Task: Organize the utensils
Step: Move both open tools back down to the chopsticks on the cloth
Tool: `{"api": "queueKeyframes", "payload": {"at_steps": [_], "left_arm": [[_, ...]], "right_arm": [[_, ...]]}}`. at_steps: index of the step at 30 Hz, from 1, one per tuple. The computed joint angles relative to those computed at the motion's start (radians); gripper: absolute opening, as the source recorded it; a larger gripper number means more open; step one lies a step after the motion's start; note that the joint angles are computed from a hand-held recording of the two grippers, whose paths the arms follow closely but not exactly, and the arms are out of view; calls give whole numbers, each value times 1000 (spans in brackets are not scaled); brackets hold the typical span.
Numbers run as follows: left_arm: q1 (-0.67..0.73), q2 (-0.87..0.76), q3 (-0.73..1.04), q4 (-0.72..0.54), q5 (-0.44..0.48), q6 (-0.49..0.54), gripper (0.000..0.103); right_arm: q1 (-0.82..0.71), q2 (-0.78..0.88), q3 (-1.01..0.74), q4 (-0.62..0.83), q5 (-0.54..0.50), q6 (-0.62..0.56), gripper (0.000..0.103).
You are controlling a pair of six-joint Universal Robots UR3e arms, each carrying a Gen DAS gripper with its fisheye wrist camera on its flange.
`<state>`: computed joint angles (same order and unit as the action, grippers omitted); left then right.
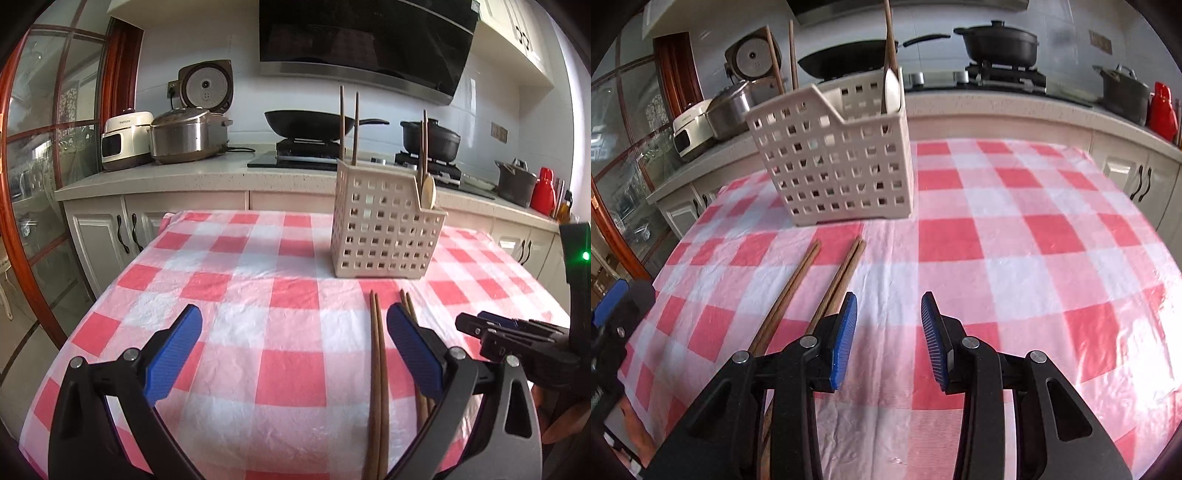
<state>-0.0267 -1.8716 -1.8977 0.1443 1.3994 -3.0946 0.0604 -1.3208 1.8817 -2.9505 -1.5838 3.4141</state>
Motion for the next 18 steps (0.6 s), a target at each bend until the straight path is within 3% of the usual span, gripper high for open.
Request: {"api": "queueKeyframes", "payload": {"at_steps": [9,18], "left_arm": [[16,-5,14,-46,-4,-4,97],[20,-3,9,-50,-9,1,97]], "right_arm": [[36,78,-133,104,17,28,29],[97,166,-279,231,-77,40,24]]}}
